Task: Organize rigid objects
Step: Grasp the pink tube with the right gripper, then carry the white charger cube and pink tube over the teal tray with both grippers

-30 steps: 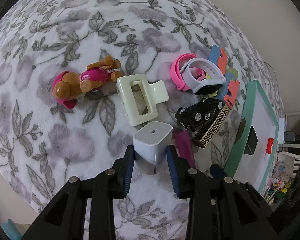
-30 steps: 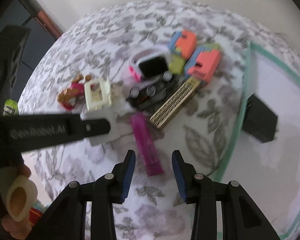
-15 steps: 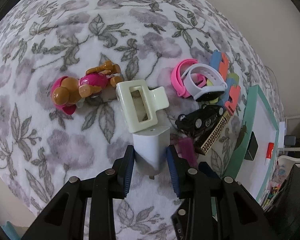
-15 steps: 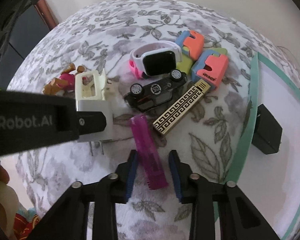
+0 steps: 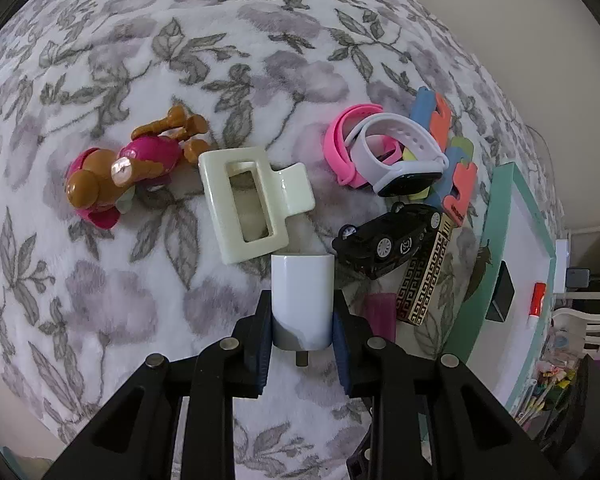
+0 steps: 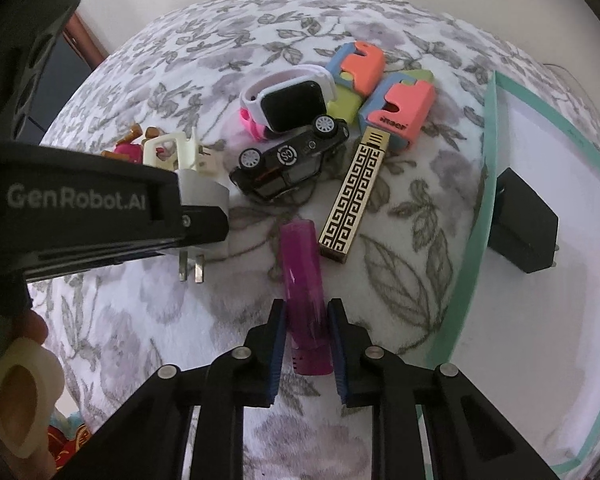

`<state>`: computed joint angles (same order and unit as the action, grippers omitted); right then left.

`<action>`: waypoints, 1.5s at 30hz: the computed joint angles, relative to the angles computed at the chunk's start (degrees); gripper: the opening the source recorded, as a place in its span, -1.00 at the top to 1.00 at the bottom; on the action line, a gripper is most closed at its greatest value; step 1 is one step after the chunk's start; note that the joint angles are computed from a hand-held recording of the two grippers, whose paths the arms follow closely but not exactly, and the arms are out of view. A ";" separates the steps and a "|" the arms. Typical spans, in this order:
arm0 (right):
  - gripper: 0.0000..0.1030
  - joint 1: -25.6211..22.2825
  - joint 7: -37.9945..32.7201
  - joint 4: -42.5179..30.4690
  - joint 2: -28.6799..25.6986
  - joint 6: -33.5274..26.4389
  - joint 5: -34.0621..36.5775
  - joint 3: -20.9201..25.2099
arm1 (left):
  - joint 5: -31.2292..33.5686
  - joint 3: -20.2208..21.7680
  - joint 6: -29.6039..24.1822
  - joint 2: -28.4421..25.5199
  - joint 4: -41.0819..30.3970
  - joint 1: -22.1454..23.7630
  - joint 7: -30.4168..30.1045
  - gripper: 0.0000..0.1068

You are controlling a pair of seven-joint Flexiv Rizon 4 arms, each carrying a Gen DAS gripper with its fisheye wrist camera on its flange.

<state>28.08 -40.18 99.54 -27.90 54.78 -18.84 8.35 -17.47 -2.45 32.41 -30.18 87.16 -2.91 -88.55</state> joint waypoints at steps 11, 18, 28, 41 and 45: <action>0.60 -1.58 -0.05 0.34 0.83 2.83 3.57 1.47 | -0.22 -0.21 -0.09 -0.23 -0.62 -0.05 -0.28 0.48; 0.60 -4.12 0.43 0.76 2.39 5.59 10.75 3.35 | -1.35 -0.45 1.66 2.42 0.72 0.23 0.94 0.48; 0.60 -0.70 13.82 10.25 10.99 16.93 0.42 -4.83 | -10.45 -3.47 15.67 6.98 6.33 0.83 8.83 0.48; 0.60 -3.93 43.62 20.45 25.86 -3.41 -35.14 -9.33 | -19.74 -7.45 25.62 12.50 13.13 -2.80 26.92 0.48; 0.60 -7.35 45.87 21.58 27.54 -8.65 -33.51 -6.76 | -19.62 -7.60 24.20 12.99 14.12 -4.76 30.13 0.48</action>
<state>20.74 5.69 121.12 -0.36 46.13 -52.35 1.59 -37.09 -10.05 56.62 -17.19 101.28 -7.68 -58.42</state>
